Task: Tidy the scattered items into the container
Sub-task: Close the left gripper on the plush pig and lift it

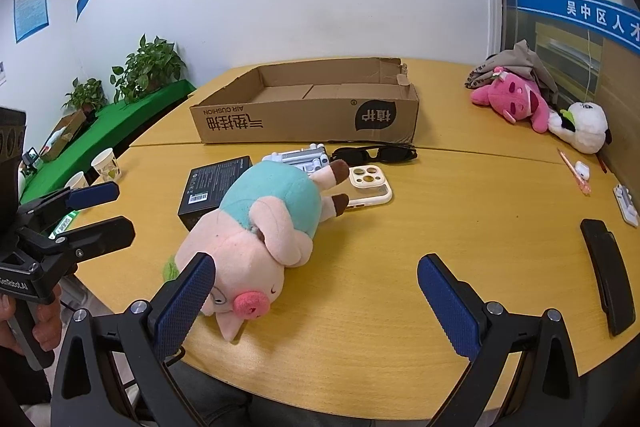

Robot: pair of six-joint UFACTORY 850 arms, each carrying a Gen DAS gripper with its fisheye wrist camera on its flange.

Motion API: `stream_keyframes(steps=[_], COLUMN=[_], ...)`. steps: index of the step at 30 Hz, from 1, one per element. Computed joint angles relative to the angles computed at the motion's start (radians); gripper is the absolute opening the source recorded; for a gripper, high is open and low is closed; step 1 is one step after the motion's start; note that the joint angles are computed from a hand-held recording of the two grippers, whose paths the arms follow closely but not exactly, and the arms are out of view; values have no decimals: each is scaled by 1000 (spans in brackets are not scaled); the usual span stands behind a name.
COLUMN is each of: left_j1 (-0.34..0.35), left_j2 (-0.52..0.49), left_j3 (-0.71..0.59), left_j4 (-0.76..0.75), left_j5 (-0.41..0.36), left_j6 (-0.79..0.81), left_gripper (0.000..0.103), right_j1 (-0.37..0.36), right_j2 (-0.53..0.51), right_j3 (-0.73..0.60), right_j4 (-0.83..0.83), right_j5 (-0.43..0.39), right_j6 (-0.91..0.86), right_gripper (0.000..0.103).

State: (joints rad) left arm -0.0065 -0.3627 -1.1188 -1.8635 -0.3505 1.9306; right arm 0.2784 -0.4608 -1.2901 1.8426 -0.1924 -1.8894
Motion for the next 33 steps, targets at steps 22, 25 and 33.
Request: stream_keyframes(steps=[22,25,33], left_j1=[74,82,101], left_j2=[-277,-339,-411], left_j3=[-265,-337,-394], left_j4=[554,636,660], left_j5=[-346,-453,-623], left_j6=[-627,-693,-746], left_gripper=[84,84,81], right_j1=[-81,-73,-43], right_j2=[-334,-441,-534], right_j3=[-402,-549,-659], right_j4=[-577,-694,-681], right_j5=[-423,-496,-636], right_j6=[770,935,952], right_gripper=[103,102,92])
